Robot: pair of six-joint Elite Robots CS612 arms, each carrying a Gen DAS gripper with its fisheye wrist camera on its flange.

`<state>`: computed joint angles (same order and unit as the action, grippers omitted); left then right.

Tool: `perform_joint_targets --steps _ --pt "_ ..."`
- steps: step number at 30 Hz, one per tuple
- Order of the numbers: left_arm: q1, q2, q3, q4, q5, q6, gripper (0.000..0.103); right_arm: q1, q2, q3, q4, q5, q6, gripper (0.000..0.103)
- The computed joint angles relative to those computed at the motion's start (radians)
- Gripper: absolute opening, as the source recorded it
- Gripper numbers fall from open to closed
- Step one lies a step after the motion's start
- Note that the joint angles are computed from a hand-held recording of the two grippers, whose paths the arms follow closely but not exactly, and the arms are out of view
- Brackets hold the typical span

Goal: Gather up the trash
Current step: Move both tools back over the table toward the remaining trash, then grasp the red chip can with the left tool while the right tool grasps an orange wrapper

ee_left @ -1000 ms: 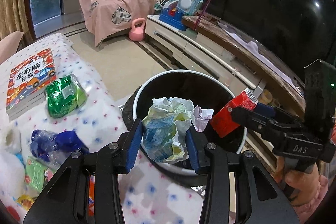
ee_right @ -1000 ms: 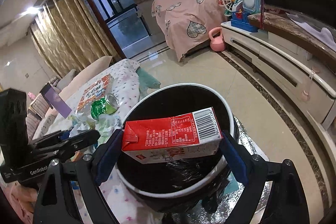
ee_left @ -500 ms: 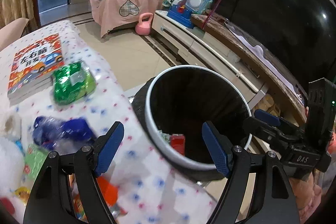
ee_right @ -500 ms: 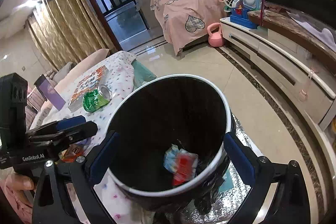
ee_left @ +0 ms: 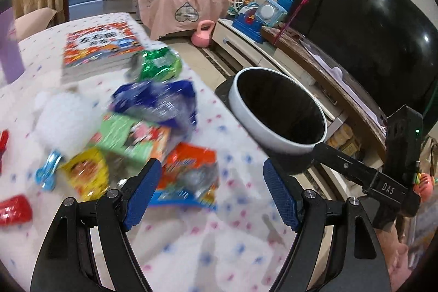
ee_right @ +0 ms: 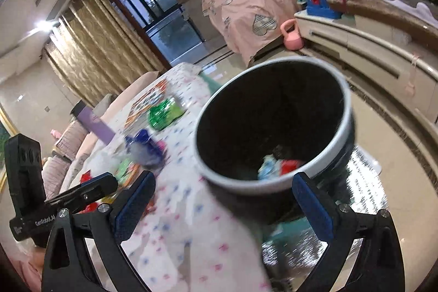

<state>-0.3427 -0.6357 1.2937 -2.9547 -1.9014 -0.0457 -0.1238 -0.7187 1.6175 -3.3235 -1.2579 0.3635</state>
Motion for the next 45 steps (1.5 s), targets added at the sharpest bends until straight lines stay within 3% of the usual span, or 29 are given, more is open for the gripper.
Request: perform_joint_targets --steps 9,21,31,36,40,45 --pt "0.054 -0.039 0.112 -0.131 0.003 -0.046 0.079 0.059 -0.002 0.004 0.002 0.012 -0.013 0.101" --pt "0.117 -0.053 0.174 -0.125 0.055 -0.011 0.079 0.121 0.019 -0.03 0.057 0.01 -0.049 0.101" --pt "0.161 -0.043 0.13 -0.07 0.08 0.134 0.079 0.143 0.037 -0.071 0.094 -0.013 -0.042 0.101" --pt "0.177 -0.018 0.056 0.072 0.082 0.273 0.079 0.149 0.047 -0.097 0.118 -0.026 -0.033 0.101" --pt "0.171 0.0 0.023 0.117 0.154 0.368 0.08 0.149 0.058 -0.125 0.147 -0.032 -0.032 0.101" --pt "0.164 0.013 -0.003 0.173 0.194 0.416 0.077 0.145 0.075 -0.153 0.176 -0.022 -0.01 0.101"
